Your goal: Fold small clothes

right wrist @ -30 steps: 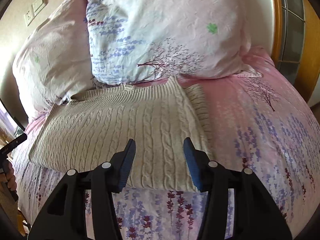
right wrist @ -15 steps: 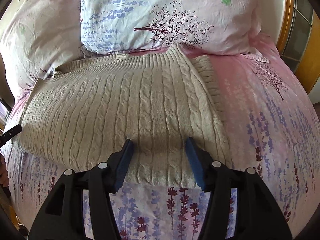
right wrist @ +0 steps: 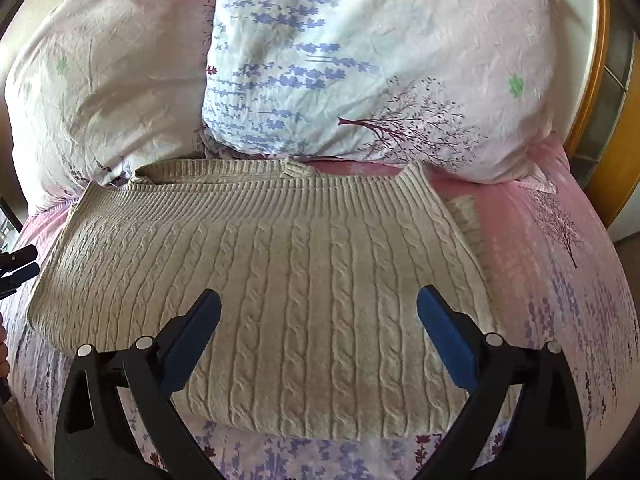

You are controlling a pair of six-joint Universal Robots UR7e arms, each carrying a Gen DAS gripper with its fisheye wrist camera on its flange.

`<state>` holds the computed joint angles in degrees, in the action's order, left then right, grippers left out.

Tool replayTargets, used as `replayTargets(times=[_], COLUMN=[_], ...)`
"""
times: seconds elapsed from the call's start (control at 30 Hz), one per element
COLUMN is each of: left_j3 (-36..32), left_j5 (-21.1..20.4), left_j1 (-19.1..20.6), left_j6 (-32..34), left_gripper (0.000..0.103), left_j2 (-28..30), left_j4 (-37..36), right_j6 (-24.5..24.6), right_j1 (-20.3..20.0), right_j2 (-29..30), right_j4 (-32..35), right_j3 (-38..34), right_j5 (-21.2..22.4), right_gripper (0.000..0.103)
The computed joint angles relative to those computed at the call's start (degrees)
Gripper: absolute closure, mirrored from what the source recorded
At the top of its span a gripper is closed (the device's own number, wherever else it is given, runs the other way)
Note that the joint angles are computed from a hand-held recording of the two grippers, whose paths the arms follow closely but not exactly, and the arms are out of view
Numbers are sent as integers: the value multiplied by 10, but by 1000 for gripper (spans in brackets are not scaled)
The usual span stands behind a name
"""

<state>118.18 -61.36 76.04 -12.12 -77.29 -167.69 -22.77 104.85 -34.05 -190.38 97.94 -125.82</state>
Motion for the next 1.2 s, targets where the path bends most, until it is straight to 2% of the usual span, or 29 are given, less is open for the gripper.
replayTargets(times=[0.1, 0.23, 0.43, 0.53, 0.6, 0.63, 0.67, 0.8, 0.93, 1.0, 1.03, 1.1, 1.2], left_j3=[-14, -33, -48, -51, -52, -51, -51, -48, -49, -50, -54, -56, -57], left_j5=[-8, 8, 22, 34, 42, 44, 43, 36, 17, -5, -17, -15, -9], left_j1=[5, 5, 2, -5, -8, -10, -11, -13, -10, -6, -3, -4, -5], left_j6=[-5, -11, -6, -3, -2, -2, -1, -3, -13, -21, -26, -30, -30], left_gripper=[25, 20, 19, 19, 19, 20, 24, 31, 43, 63, 65, 67, 65], left_j2=[10, 27, 46, 54, 60, 62, 62, 65, 65, 65, 65, 64, 62], left_j4=[17, 40, 44, 43, 38, 36, 35, 32, 33, 33, 40, 50, 61], right_j6=[-5, -11, -6, 29, 35, 31, 27, 26, 19, 21, 23, 33, 4], right_j1=[2, 6, 2, -10, -15, -16, -18, -20, -22, -22, -22, -16, -8], right_j2=[19, 41, 55, 48, 55, 57, 58, 57, 58, 59, 58, 56, 53], right_j4=[-4, -12, -30, 15, 45, 38, 19, 20, 11, 11, 14, 5, -31], right_j3=[-20, -41, -63, -67, -77, -75, -70, -70, -68, -68, -69, -63, -45], right_j5=[-12, -35, -61, -48, -60, -57, -51, -49, -46, -48, -47, -48, -13], right_gripper=[1, 1, 1, 1, 1, 1, 1, 1, 1, 1, 1, 1, 1])
